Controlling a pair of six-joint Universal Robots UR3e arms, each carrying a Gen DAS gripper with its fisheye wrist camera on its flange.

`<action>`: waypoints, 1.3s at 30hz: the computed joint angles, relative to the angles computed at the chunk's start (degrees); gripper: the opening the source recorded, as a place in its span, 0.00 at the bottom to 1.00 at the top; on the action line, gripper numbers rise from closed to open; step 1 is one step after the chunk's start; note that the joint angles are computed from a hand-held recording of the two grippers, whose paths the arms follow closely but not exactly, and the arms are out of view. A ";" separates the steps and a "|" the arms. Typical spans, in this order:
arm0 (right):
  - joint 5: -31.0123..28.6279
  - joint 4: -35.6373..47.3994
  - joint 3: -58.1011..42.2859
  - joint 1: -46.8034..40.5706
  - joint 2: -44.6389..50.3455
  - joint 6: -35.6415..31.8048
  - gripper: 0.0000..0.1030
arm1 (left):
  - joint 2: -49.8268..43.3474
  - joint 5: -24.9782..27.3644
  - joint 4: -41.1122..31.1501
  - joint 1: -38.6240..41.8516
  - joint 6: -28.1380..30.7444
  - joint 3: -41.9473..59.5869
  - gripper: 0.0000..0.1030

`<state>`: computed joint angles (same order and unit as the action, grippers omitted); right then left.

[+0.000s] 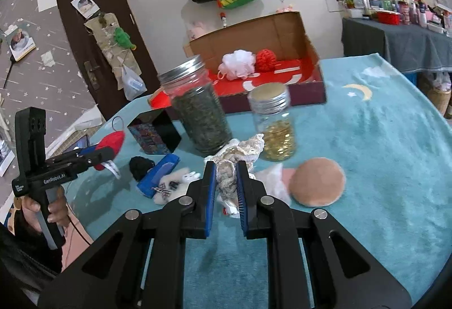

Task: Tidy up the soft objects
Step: 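Carry the pouch and scrunchie into the box and open both tools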

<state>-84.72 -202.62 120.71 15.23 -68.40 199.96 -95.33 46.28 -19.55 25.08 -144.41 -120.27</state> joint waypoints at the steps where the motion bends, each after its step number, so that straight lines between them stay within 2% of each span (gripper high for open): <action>1: -0.09 0.29 0.47 -0.41 -0.61 -0.05 0.13 | -0.42 0.46 -0.34 0.19 0.14 0.62 0.45; 15: 7.90 9.91 0.63 -10.48 -4.69 -2.50 0.13 | -11.43 7.04 -7.35 -1.72 5.26 15.91 0.45; 20: 9.76 16.45 -3.19 -13.18 -4.64 -6.46 0.13 | -15.52 5.71 -11.48 -1.79 9.76 22.27 0.45; 25: 9.43 22.64 -7.73 -14.22 -3.94 -12.63 0.13 | -20.27 6.33 -18.45 -2.45 10.76 31.25 0.45; 33: 12.72 28.27 -13.10 -17.29 -1.86 -18.84 0.13 | -24.67 5.07 -25.86 -3.11 13.94 40.48 0.45; 39: 15.58 31.44 -17.57 -18.78 -0.36 -22.21 0.13 | -27.28 4.43 -28.31 -3.79 16.10 45.72 0.45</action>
